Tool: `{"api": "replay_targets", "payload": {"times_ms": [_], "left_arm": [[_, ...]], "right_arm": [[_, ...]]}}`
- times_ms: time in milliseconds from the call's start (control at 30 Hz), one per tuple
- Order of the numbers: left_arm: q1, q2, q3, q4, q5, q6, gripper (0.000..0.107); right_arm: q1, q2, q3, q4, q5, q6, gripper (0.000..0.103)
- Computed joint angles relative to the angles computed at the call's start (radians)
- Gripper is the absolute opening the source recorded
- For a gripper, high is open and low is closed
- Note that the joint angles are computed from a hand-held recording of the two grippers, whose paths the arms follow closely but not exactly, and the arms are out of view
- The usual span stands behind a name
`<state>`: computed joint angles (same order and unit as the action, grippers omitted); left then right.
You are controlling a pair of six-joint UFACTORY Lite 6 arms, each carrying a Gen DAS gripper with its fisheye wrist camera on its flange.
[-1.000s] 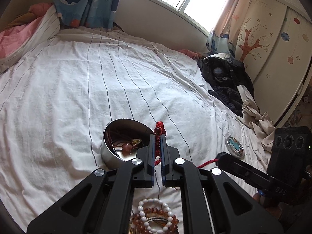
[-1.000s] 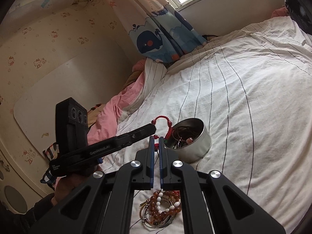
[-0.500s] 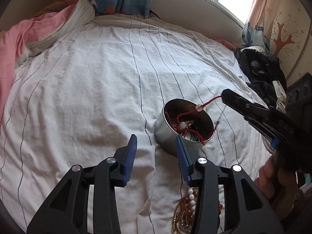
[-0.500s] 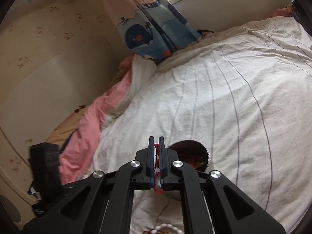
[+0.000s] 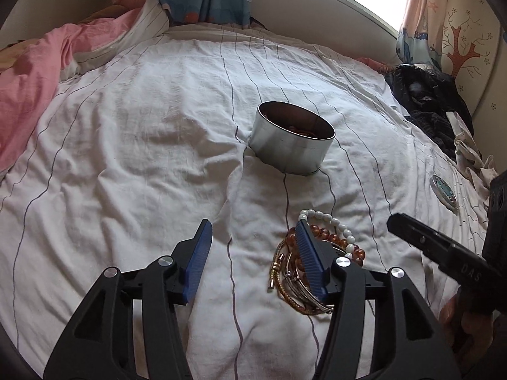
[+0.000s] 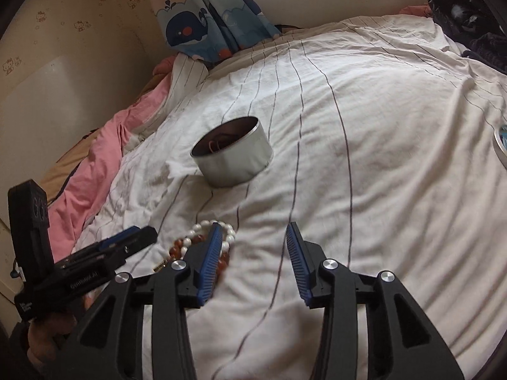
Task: Organize jewelry
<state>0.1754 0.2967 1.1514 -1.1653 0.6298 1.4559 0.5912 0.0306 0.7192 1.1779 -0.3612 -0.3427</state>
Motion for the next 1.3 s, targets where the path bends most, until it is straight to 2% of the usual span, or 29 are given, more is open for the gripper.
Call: {"api": "replay_targets", "payload": {"times_ms": [100, 233, 300, 367, 700, 1100, 1300], "left_arm": [[0.001, -0.041, -0.081, -0.107, -0.038, 0.114, 0.055], [0.006, -0.060, -0.127, -0.207, -0.065, 0.213, 0.056], [0.009, -0.046, -0.116, -0.210, -0.064, 0.204, 0.057], [0.017, -0.022, -0.095, -0.195, -0.057, 0.172, 0.058], [0.011, -0.019, -0.101, -0.226, -0.078, 0.181, 0.060], [0.006, -0.020, -0.106, -0.229, -0.086, 0.188, 0.065], [0.007, -0.016, -0.104, -0.226, -0.086, 0.190, 0.066]], "right_arm": [[0.031, 0.006, -0.065, -0.059, -0.060, 0.141, 0.049], [0.064, 0.015, -0.059, 0.012, -0.118, 0.083, 0.052], [0.083, 0.020, -0.053, 0.047, -0.138, 0.046, 0.062], [0.100, 0.025, -0.044, 0.086, -0.157, 0.004, 0.066], [0.121, 0.035, -0.033, 0.143, -0.187, -0.050, 0.066], [0.129, 0.032, -0.034, 0.174, -0.197, -0.075, 0.074], [0.129, 0.034, -0.035, 0.168, -0.196, -0.071, 0.075]]}}
